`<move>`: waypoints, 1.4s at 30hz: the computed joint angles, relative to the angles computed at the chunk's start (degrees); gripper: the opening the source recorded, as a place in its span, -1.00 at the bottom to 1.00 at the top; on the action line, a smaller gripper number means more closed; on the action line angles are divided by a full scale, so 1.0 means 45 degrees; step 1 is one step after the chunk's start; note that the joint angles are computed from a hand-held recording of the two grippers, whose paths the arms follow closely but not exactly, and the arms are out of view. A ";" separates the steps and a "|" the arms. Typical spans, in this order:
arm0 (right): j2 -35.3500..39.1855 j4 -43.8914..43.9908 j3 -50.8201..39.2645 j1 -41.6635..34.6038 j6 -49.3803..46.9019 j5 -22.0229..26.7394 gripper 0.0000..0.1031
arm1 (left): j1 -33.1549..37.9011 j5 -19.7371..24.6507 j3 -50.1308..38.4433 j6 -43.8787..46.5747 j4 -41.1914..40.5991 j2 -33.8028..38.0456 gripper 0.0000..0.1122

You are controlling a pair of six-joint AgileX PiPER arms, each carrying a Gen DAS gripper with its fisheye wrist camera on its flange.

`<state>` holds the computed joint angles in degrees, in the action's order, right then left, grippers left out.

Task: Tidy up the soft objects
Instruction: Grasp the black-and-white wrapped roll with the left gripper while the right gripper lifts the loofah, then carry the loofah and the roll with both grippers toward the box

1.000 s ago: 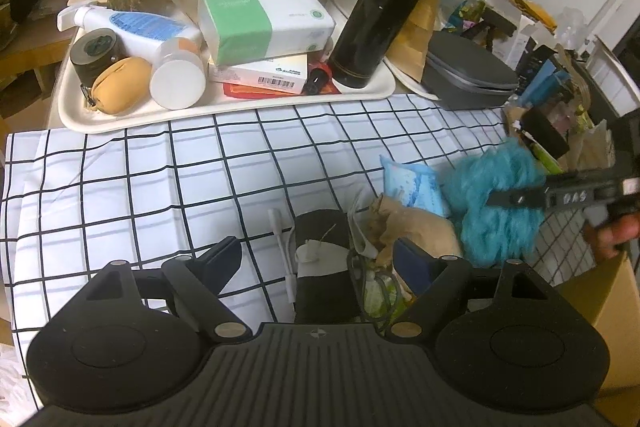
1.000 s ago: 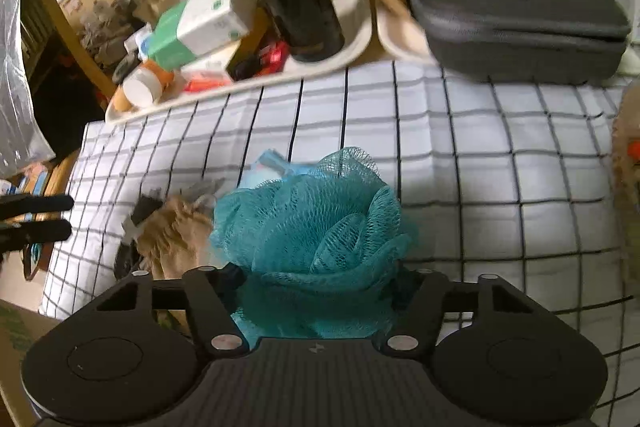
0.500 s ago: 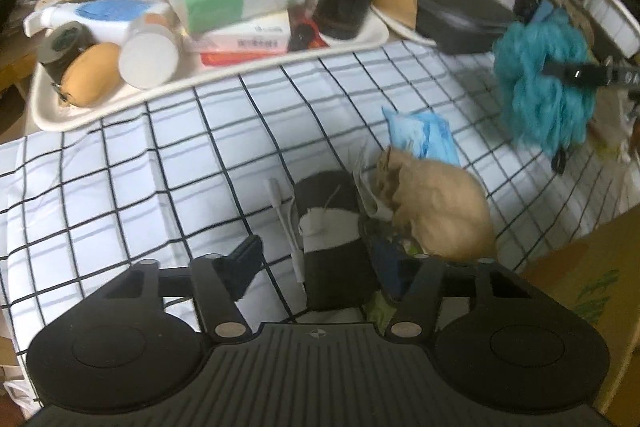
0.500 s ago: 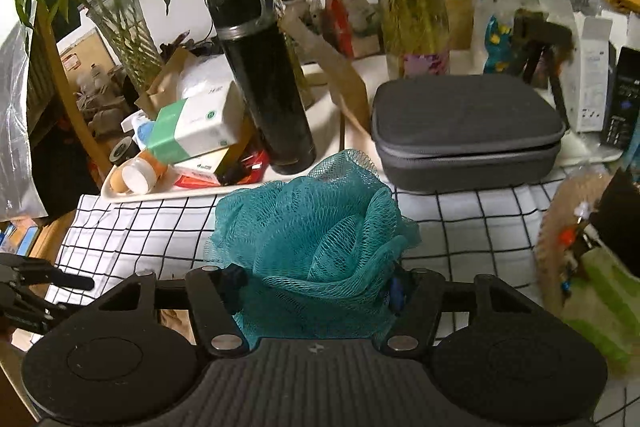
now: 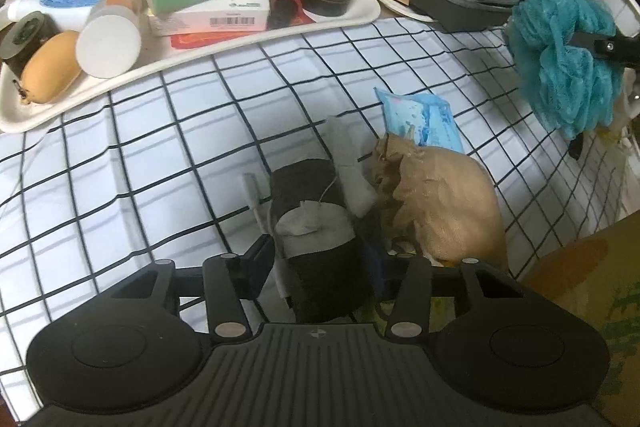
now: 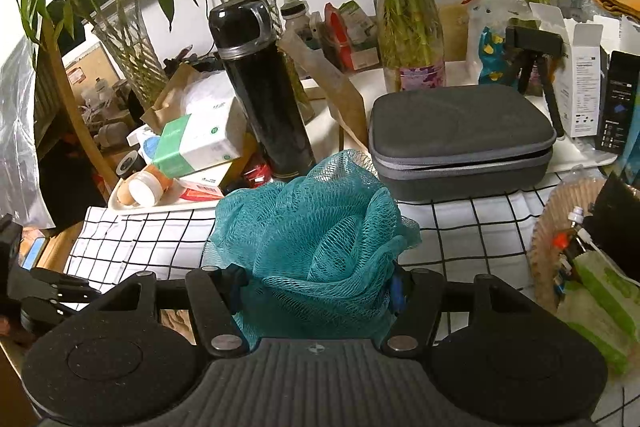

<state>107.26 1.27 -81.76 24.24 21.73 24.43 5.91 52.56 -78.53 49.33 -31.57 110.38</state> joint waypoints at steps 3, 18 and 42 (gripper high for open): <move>-0.0028 0.0099 0.0028 0.0009 -0.0106 -0.0034 0.27 | -0.0131 -0.0164 0.0016 0.0030 -0.0021 0.0117 -0.21; -0.0261 -0.0048 0.0305 0.0085 0.0003 -0.0147 0.27 | 0.0190 -0.0235 -0.0032 -0.0055 -0.0243 -0.0475 -0.30; -0.1688 -0.1523 0.1404 0.0418 0.1246 -0.0738 0.26 | 0.0555 -0.0257 0.0570 0.0252 -0.1650 -0.2864 -0.31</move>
